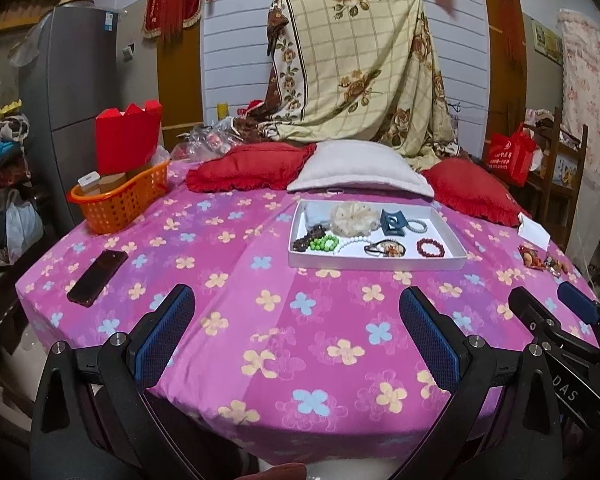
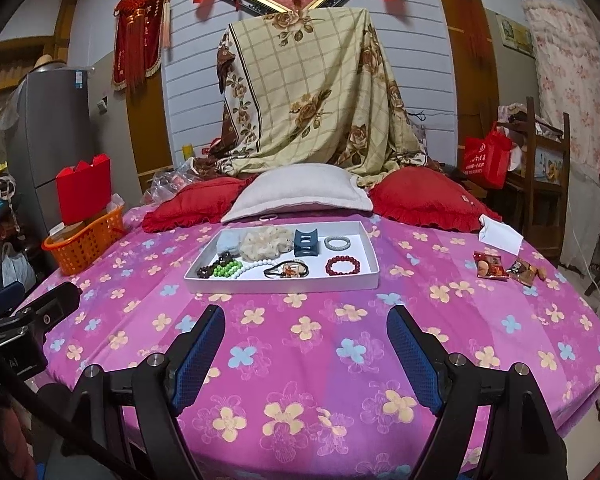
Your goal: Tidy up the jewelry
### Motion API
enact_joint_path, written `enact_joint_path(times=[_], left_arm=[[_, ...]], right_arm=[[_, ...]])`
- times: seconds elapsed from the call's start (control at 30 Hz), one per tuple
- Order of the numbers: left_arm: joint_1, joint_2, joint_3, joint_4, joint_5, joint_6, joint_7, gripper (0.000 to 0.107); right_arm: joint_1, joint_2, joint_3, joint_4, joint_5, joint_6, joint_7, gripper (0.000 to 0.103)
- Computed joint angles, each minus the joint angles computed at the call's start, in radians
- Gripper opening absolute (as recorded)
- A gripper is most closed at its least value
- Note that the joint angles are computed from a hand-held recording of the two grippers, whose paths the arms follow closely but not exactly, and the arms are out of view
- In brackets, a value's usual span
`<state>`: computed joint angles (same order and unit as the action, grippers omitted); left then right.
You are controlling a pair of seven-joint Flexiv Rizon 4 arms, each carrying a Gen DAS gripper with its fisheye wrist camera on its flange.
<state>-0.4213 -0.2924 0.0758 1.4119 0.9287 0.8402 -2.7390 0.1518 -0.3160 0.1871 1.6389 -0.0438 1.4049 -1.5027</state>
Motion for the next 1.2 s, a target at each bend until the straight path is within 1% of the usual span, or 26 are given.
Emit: enact_joint_path(times=[0.67, 0.97, 1.2], left_arm=[[0.018, -0.017, 0.003, 0.011, -0.076, 0.026, 0.053, 0.102], [0.034, -0.03, 0.005, 0.02, -0.15, 0.055, 0.101, 0.102], [0.024, -0.038, 0.015, 0.014, -0.151, 0.045, 0.11, 0.102]], right_arm=[[0.013, -0.008, -0.007, 0.003, -0.016, -0.031, 0.001, 0.083], [0.018, -0.015, -0.013, -0.002, -0.02, -0.036, 0.014, 0.085], [0.011, -0.025, -0.007, -0.014, -0.009, -0.062, 0.011, 0.086]])
